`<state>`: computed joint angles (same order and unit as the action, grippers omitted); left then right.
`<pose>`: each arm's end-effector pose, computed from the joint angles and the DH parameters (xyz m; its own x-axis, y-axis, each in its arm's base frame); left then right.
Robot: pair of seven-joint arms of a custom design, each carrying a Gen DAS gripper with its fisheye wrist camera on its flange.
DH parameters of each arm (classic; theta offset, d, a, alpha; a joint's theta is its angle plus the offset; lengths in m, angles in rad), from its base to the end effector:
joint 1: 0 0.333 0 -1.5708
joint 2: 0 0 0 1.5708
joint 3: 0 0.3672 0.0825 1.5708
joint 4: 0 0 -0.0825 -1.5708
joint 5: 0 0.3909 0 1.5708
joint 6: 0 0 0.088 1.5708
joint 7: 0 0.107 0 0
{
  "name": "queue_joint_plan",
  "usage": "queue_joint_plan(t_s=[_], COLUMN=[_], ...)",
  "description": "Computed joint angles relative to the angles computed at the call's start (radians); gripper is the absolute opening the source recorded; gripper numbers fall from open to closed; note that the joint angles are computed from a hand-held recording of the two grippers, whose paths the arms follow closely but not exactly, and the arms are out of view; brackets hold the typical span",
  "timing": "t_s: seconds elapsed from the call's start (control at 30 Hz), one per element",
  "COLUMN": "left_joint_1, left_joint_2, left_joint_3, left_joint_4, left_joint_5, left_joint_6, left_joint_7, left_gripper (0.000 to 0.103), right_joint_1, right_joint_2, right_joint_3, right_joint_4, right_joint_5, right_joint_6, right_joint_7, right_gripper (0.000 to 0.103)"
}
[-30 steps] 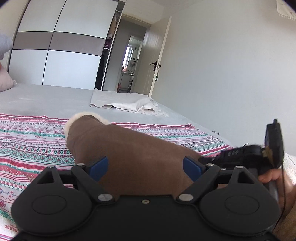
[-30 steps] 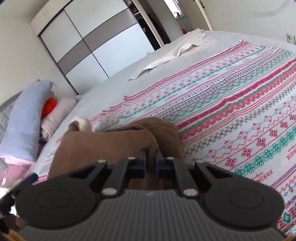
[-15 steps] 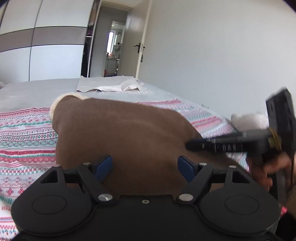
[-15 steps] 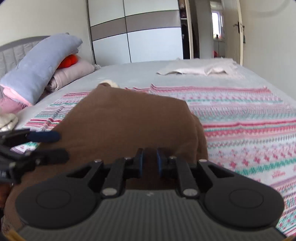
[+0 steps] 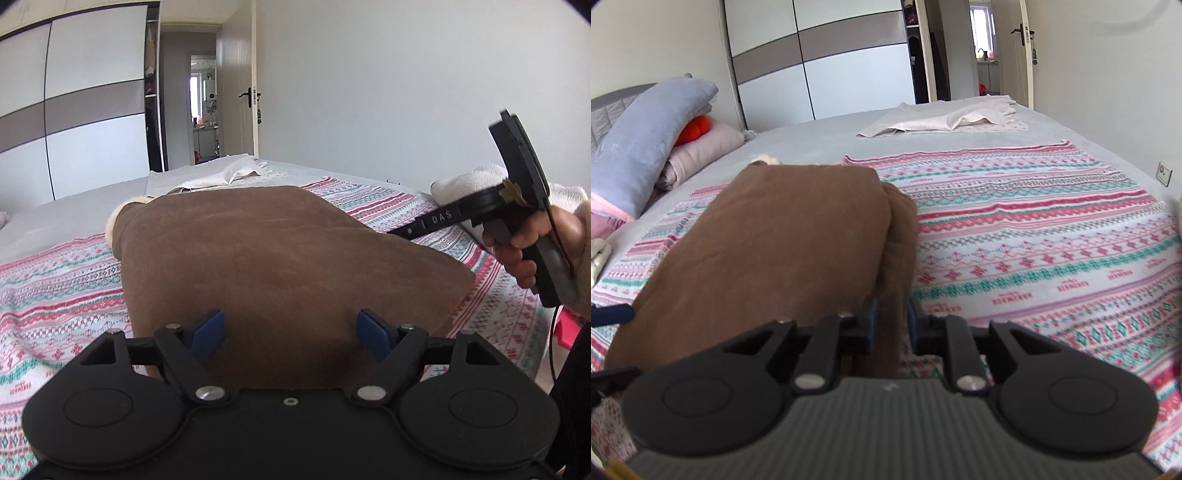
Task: Fold large clothes
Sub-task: 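Open both tools and pull them back from the folded jacket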
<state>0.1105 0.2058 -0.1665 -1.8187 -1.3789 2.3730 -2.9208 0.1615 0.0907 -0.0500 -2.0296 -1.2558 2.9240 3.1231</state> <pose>0.6648 -0.0396 0.5181 -0.7954 -0.6061 0.0036 -0.2507 0.3235 -0.9124 0.5968 0.1279 0.5093 -0.2266 -0.9658 -0.1260 -0.5318 0.2311 -0.8147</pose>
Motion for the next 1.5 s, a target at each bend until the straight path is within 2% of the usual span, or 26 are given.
queue_joint_plan(t_s=[0.13, 0.23, 0.3, 0.37, 0.43, 0.53, 0.57, 0.6, 0.7, 0.8, 1.0, 1.03, 1.13, 1.27, 1.5], left_joint_1=[-0.003, -0.016, -0.027, -0.04, -0.053, -0.074, -0.082, -0.09, -0.117, -0.135, -0.161, -0.16, -0.158, -0.166, -0.171], left_joint_2=[-0.038, -0.067, -0.081, -0.092, -0.098, -0.1, -0.104, -0.108, -0.121, -0.129, -0.152, -0.155, -0.166, -0.174, -0.179], left_joint_3=[0.007, 0.013, 0.019, 0.023, 0.026, 0.029, 0.028, 0.025, 0.008, 0.009, 0.03, 0.028, 0.023, 0.019, 0.02], left_joint_4=[-0.036, -0.061, -0.073, -0.083, -0.093, -0.107, -0.116, -0.129, -0.173, -0.202, -0.282, -0.29, -0.312, -0.339, -0.356], left_joint_5=[-0.031, -0.072, -0.075, -0.063, -0.029, 0.084, 0.129, 0.16, 0.197, 0.317, 0.678, 0.705, 0.755, 0.832, 0.92], left_joint_6=[0.045, 0.111, 0.151, 0.196, 0.238, 0.314, 0.344, 0.382, 0.538, 0.599, 0.657, 0.652, 0.644, 0.653, 0.633], left_joint_7=[-0.054, -0.108, -0.161, -0.228, -0.318, -0.505, -0.565, -0.608, -0.66, -0.789, -1.123, -1.148, -1.198, -1.246, -1.297], left_gripper=[0.078, 0.089, 0.091, 0.091, 0.091, 0.092, 0.094, 0.101, 0.103, 0.103, 0.103, 0.103, 0.103, 0.103, 0.103], right_joint_1=[0.0, -0.007, -0.012, -0.015, -0.016, -0.009, -0.006, -0.002, 0.02, 0.043, 0.089, 0.095, 0.111, 0.135, 0.154], right_joint_2=[-0.057, -0.099, -0.123, -0.144, -0.158, -0.171, -0.174, -0.177, -0.181, -0.182, -0.165, -0.161, -0.147, -0.121, -0.106], right_joint_3=[0.011, 0.03, 0.045, 0.06, 0.073, 0.09, 0.095, 0.1, 0.122, 0.142, 0.161, 0.161, 0.161, 0.165, 0.153], right_joint_4=[-0.05, -0.08, -0.096, -0.11, -0.122, -0.138, -0.142, -0.146, -0.153, -0.155, -0.143, -0.14, -0.128, -0.105, -0.094], right_joint_5=[-0.05, -0.119, -0.143, -0.172, -0.2, -0.214, -0.214, -0.212, -0.164, -0.115, 0.028, 0.053, 0.124, 0.152, 0.177], right_joint_6=[-0.02, -0.035, -0.049, -0.063, -0.075, -0.086, -0.089, -0.095, -0.159, -0.247, -0.386, -0.395, -0.419, -0.474, -0.489], right_joint_7=[0.02, 0.095, 0.134, 0.178, 0.22, 0.257, 0.262, 0.262, 0.231, 0.217, 0.104, 0.082, 0.015, -0.034, -0.069], right_gripper=[0.032, 0.045, 0.049, 0.061, 0.067, 0.082, 0.084, 0.086, 0.09, 0.102, 0.103, 0.103, 0.103, 0.103, 0.103])
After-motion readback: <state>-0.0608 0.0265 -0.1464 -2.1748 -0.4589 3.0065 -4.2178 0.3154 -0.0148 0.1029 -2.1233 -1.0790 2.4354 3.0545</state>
